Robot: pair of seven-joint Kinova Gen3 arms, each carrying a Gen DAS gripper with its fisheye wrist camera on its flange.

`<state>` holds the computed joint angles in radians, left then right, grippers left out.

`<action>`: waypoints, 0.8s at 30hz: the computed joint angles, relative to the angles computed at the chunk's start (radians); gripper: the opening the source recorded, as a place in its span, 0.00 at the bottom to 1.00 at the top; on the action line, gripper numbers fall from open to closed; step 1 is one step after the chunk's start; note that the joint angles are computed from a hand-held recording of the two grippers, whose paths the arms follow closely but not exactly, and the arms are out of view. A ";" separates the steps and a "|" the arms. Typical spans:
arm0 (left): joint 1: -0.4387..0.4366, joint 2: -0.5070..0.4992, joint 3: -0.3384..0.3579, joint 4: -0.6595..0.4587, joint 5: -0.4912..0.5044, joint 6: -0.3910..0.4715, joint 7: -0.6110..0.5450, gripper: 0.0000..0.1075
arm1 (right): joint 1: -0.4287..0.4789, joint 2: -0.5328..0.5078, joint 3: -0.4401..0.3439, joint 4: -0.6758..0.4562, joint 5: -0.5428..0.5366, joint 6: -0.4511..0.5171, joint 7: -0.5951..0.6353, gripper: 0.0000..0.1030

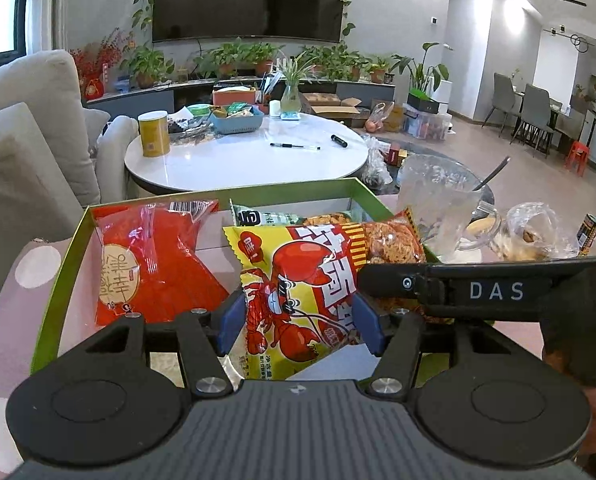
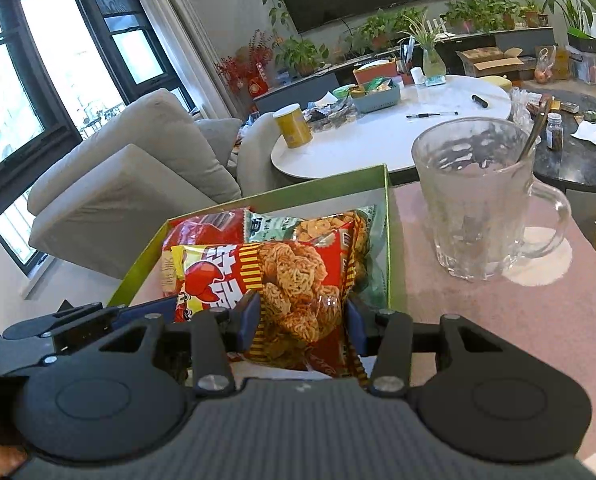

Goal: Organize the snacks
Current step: 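Lower the yellow bag into the box and open the right gripper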

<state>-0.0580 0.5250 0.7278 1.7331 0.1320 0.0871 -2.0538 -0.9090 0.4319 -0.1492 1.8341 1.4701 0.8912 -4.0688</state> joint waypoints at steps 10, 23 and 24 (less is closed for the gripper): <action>0.161 0.008 -0.182 -0.072 0.000 0.024 0.058 0.53 | 0.016 0.042 0.032 -0.097 -0.094 -0.009 0.177 0.63; 0.129 -0.004 -0.155 -0.049 0.002 -0.006 0.046 0.64 | -0.101 0.066 0.107 -0.096 -0.089 0.121 0.156 0.63; 0.119 -0.012 -0.145 -0.033 -0.002 -0.026 0.049 0.65 | -0.106 0.060 0.098 -0.087 -0.078 0.145 0.139 0.63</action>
